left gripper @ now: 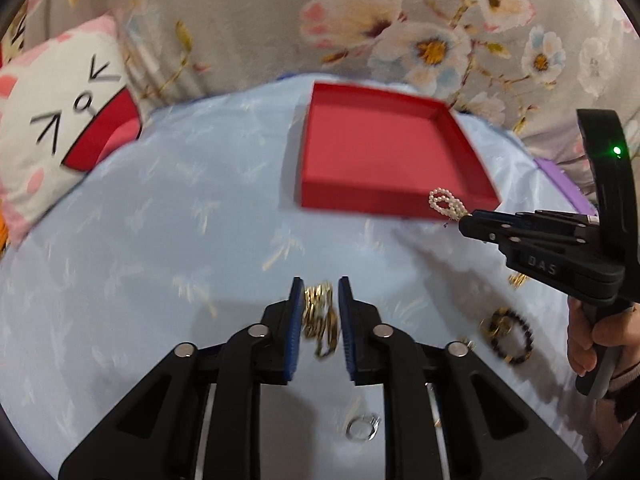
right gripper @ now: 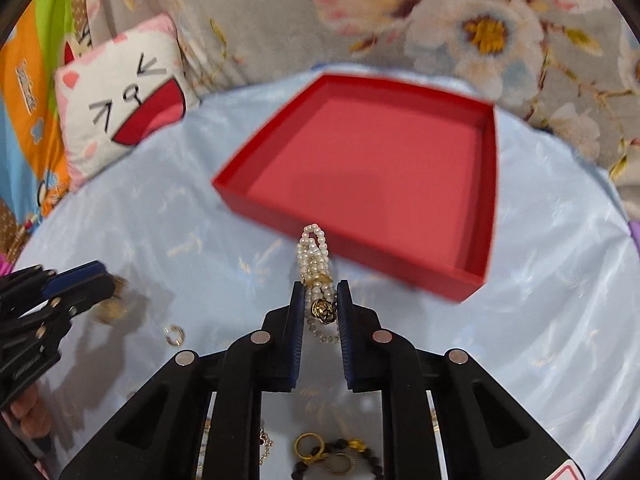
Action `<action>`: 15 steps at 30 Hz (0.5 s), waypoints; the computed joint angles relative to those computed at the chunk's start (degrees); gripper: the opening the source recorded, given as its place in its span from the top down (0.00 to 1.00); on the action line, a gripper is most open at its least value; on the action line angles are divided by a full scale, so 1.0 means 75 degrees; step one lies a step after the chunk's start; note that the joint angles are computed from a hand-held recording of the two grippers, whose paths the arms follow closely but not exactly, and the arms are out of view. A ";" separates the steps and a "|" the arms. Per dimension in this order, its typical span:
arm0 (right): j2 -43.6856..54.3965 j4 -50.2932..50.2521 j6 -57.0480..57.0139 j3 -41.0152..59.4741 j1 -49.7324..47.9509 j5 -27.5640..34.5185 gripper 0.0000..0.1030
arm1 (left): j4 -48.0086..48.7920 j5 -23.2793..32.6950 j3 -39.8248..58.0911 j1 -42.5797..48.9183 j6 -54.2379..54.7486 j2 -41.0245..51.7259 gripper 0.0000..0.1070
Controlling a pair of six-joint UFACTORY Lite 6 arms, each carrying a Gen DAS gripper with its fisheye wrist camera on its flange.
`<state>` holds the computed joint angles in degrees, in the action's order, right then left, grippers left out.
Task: Organize jewelry
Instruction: 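Carry the watch with the left tool while the right carries the pearls over the red tray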
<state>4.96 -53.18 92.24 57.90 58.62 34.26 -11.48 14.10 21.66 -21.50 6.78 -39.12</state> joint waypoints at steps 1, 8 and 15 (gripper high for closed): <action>-0.0283 0.0072 -0.0251 0.0040 -0.0135 0.0090 0.86 | -0.0266 -0.0019 0.0395 0.0010 0.0346 0.0261 0.87; -0.0149 0.0608 -0.2064 0.1470 -0.2060 0.0219 0.86 | 0.1738 -0.0525 0.4042 -0.0682 -0.1514 0.3293 0.91; -0.0412 0.0166 -0.1514 0.0705 -0.2244 -0.0100 0.86 | 0.0056 -0.0505 0.3951 -0.0119 0.0107 0.3323 0.59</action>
